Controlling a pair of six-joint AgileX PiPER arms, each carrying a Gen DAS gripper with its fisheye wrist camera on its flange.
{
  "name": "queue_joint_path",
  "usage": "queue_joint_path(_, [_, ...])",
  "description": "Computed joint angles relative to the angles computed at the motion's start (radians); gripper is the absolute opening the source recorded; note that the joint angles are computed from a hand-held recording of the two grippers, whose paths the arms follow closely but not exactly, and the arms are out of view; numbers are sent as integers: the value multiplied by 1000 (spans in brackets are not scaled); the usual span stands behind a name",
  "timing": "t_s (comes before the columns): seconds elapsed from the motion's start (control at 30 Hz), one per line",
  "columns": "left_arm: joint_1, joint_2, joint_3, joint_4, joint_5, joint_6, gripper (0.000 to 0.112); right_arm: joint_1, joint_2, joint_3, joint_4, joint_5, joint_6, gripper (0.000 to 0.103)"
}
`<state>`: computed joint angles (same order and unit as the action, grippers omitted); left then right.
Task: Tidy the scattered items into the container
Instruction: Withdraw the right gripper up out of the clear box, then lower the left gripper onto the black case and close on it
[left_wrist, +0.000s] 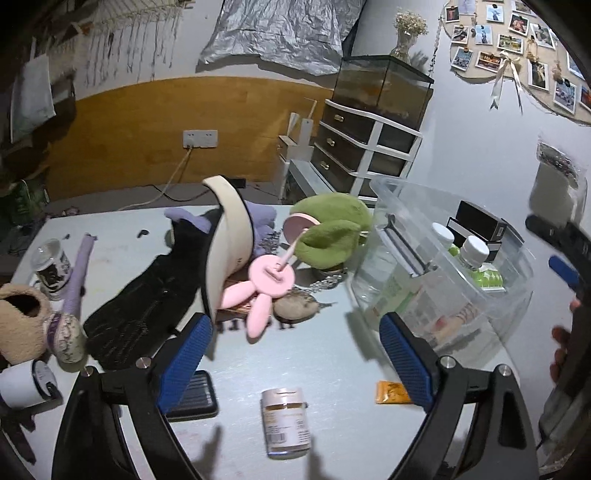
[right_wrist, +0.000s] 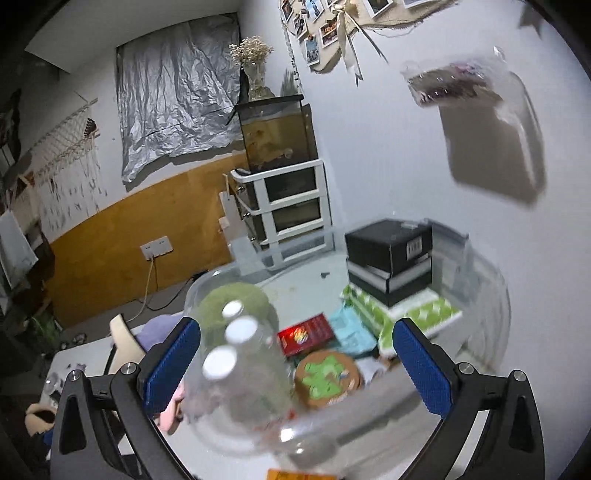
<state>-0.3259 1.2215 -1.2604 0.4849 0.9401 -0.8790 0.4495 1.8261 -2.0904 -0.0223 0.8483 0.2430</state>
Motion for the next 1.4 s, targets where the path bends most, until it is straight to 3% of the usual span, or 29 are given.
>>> queue_joint_path(0.07, [3, -43, 34, -4, -21, 9, 93, 22, -48, 102, -10, -30, 6, 103])
queue_joint_path(0.17, [20, -92, 67, -35, -56, 38, 93, 55, -77, 177, -26, -10, 20, 103])
queue_joint_path(0.27, [16, -111, 71, -29, -27, 50, 93, 85, -102, 233, -11, 7, 17, 103])
queue_joint_path(0.47, [123, -160, 91, -225, -6, 262, 93, 164, -171, 322, -29, -44, 27, 103])
queue_joint_path(0.6, [161, -188, 104, -250, 15, 314, 93, 210, -170, 307, -13, 17, 16, 103])
queue_joint_path(0.8, [343, -217, 135, -437, 6, 506, 93, 287, -206, 351, -84, 22, 79, 103])
queue_joint_path(1.07, [652, -154, 196, -709, -3, 837, 91, 339, -246, 404, -182, 76, 239, 103])
queue_joint_path(1.13, [686, -108, 222, -728, -16, 892, 85, 349, -258, 419, -211, 83, 278, 103])
queue_joint_path(1.2, [709, -59, 235, -749, -19, 932, 66, 363, -275, 440, -249, 91, 324, 103])
queue_joint_path(1.23, [713, -30, 243, -751, -27, 944, 63, 366, -275, 438, -257, 97, 331, 103])
queue_joint_path(1.3, [717, 27, 256, -752, -51, 963, 58, 378, -283, 447, -268, 104, 338, 94])
queue_joint_path(1.4, [709, 109, 263, -761, -82, 992, 42, 402, -293, 455, -295, 119, 351, 90])
